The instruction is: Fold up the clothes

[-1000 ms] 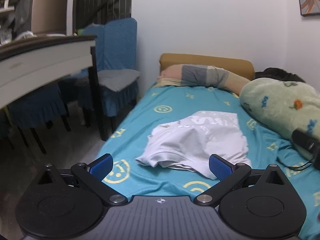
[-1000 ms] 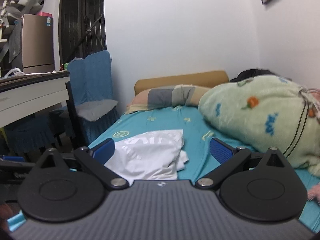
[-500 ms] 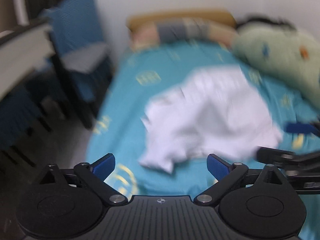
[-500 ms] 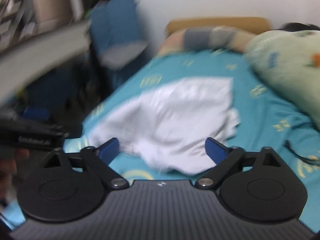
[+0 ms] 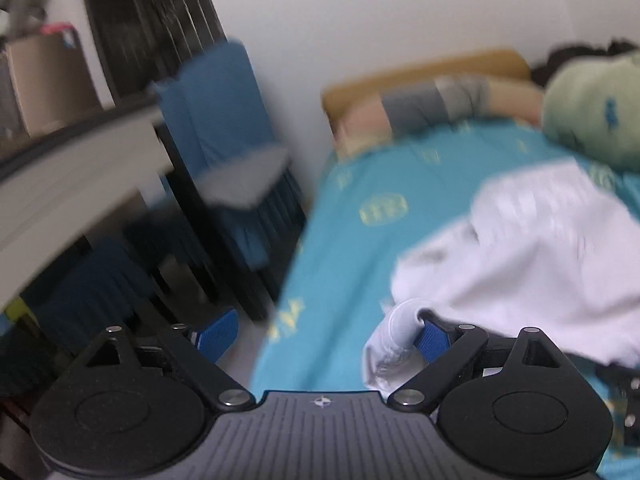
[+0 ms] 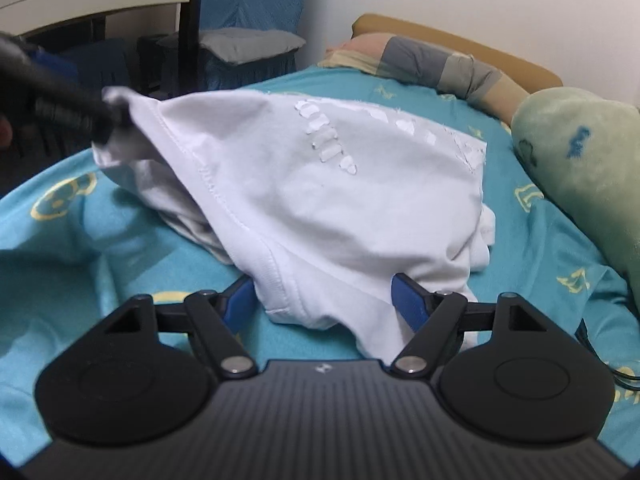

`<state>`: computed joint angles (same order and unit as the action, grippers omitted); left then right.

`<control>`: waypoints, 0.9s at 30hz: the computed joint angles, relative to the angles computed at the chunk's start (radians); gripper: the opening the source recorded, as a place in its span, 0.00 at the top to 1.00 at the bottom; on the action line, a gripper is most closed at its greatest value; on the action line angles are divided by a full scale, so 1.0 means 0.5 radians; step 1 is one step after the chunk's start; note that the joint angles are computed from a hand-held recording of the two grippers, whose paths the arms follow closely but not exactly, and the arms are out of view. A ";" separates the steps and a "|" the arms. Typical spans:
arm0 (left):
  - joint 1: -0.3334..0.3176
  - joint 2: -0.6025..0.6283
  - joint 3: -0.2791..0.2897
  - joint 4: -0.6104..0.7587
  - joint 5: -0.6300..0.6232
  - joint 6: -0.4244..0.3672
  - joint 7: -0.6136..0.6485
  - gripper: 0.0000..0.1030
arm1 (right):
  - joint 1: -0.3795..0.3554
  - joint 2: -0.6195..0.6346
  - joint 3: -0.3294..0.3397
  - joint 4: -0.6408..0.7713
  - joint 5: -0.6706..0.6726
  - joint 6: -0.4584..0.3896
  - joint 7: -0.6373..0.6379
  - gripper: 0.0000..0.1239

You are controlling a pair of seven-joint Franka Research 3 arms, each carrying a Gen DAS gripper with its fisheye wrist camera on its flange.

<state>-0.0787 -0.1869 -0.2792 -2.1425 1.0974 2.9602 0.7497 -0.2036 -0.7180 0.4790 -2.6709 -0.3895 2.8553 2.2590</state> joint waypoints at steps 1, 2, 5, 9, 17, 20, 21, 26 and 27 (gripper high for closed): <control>0.021 -0.006 -0.021 0.017 0.076 0.011 -0.086 0.09 | -0.044 -0.022 0.034 -0.005 -0.018 0.026 0.040 0.39; 0.039 -0.012 -0.039 0.035 0.155 0.020 -0.175 0.09 | -0.108 -0.063 0.084 -0.015 -0.045 0.064 0.093 0.39; 0.035 -0.009 -0.055 0.092 0.280 0.039 -0.326 0.09 | -0.376 -0.267 0.282 -0.051 -0.109 0.206 0.265 0.39; -0.062 -0.007 -0.015 0.074 0.064 0.051 -0.104 0.08 | -0.728 -0.596 0.491 -0.082 -0.048 0.302 0.447 0.38; -0.124 0.121 -0.069 0.132 0.072 -0.152 0.005 0.08 | -0.651 -0.514 0.275 -0.100 0.190 0.218 0.405 0.37; -0.138 0.154 -0.051 0.182 0.299 -0.185 -0.230 0.08 | -0.317 -0.298 0.062 -0.134 0.230 0.412 0.134 0.38; -0.149 0.163 -0.032 0.197 0.293 -0.189 -0.258 0.08 | -0.219 -0.228 0.015 -0.127 0.237 0.455 0.039 0.38; -0.172 0.174 0.021 0.247 0.347 -0.217 -0.382 0.08 | -0.143 0.057 0.136 0.049 0.205 0.380 -0.269 0.38; -0.177 0.174 0.031 0.247 0.319 -0.207 -0.353 0.08 | -0.267 0.036 0.260 0.071 0.203 0.334 -0.206 0.38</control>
